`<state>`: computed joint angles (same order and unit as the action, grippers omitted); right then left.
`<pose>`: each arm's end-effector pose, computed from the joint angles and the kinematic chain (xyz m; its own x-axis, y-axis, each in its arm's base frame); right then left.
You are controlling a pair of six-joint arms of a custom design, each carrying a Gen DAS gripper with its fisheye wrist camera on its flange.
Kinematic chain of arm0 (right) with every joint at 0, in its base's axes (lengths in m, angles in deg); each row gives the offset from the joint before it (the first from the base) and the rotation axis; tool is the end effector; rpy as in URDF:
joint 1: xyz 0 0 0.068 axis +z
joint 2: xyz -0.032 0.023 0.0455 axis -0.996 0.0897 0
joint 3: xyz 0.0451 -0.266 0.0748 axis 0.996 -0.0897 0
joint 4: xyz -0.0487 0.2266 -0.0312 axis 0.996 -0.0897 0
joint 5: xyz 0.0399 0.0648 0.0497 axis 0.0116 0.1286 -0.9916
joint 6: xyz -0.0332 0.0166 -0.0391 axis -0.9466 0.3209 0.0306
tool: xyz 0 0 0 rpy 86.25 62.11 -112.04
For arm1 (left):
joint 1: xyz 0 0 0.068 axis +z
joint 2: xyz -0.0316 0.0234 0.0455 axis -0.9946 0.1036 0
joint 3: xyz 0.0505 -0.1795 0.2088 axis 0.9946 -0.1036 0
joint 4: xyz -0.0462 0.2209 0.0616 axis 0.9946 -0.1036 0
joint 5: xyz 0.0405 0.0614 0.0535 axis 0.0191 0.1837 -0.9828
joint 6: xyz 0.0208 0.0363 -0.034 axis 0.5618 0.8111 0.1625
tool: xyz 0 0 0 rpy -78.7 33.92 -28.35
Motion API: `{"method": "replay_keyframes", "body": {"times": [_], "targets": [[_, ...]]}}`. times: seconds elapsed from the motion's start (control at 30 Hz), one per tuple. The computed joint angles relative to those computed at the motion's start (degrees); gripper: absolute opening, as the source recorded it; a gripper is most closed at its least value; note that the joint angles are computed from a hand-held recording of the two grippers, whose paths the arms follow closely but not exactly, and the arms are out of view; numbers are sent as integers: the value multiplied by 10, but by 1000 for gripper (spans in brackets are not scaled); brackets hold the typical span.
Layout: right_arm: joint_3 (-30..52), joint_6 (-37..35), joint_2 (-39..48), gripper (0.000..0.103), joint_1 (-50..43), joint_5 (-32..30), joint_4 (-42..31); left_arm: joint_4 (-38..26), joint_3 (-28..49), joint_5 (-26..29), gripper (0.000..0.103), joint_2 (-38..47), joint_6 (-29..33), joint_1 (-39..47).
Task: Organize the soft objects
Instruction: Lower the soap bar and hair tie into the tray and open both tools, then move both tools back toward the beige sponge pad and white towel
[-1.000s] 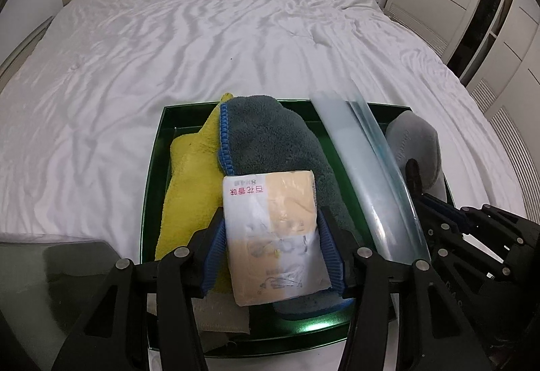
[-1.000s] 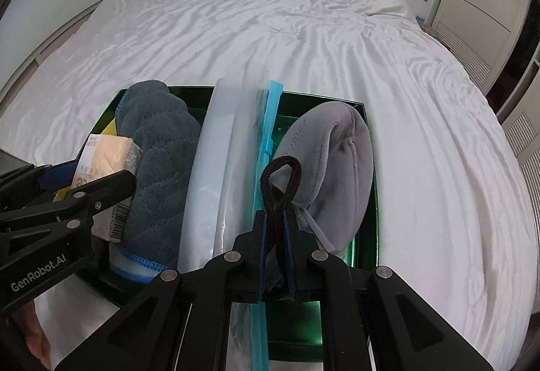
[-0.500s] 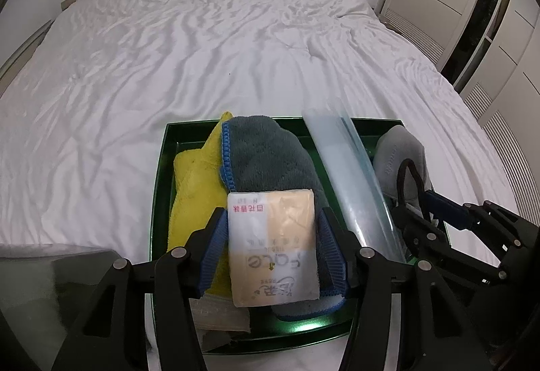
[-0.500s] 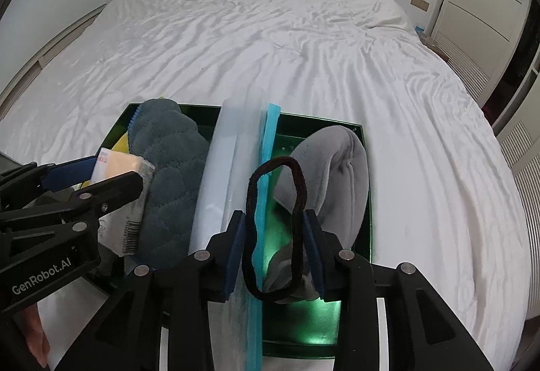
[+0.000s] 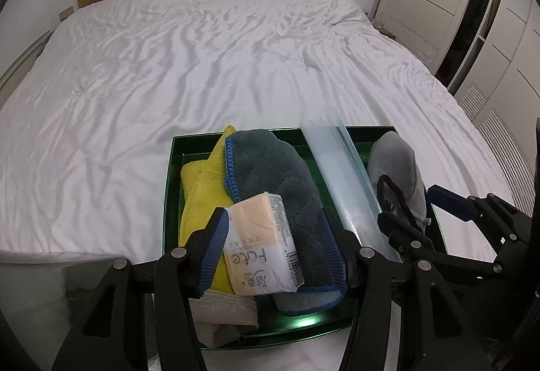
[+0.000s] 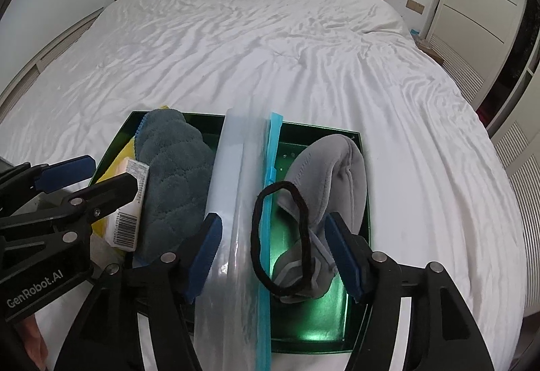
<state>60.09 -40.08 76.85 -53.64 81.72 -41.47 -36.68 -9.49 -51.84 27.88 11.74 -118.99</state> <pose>0.2630 0.1555 0.2061 -0.6195 -0.4775 -0.6231 -0.5213 0.8437 -0.1282 0.1888 -0.1147 0.2022 -0.7673 -0.3072 -0.5629 -0.3035 0.9472 -0.1032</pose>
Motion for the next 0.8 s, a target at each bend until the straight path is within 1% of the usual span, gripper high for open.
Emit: {"method": "replay_keyframes", "body": {"times": [0.13,0.23,0.37,0.53,0.63,0.73,0.8], "targets": [[-6,3,-14,65,2,-1,-4,-1,-5,-3,49,-14,-7,-6],[-13,-4,-25,67,11,18,-5,1,-15,-10,49,-35,-15,-17],[-17,-10,-33,68,26,43,-11,-11,-22,-23,49,-59,-42,-37],[-29,-14,-55,68,24,42,-13,-46,-23,-52,49,-83,-94,-92],[-41,-21,-72,68,19,48,-19,-82,-15,-73,49,-91,-147,-148],[-49,-25,-97,68,12,50,-31,-137,2,-101,49,-102,-218,-224],[-61,-23,-127,68,12,51,-43,-186,19,-123,49,-105,-277,-292]]}}
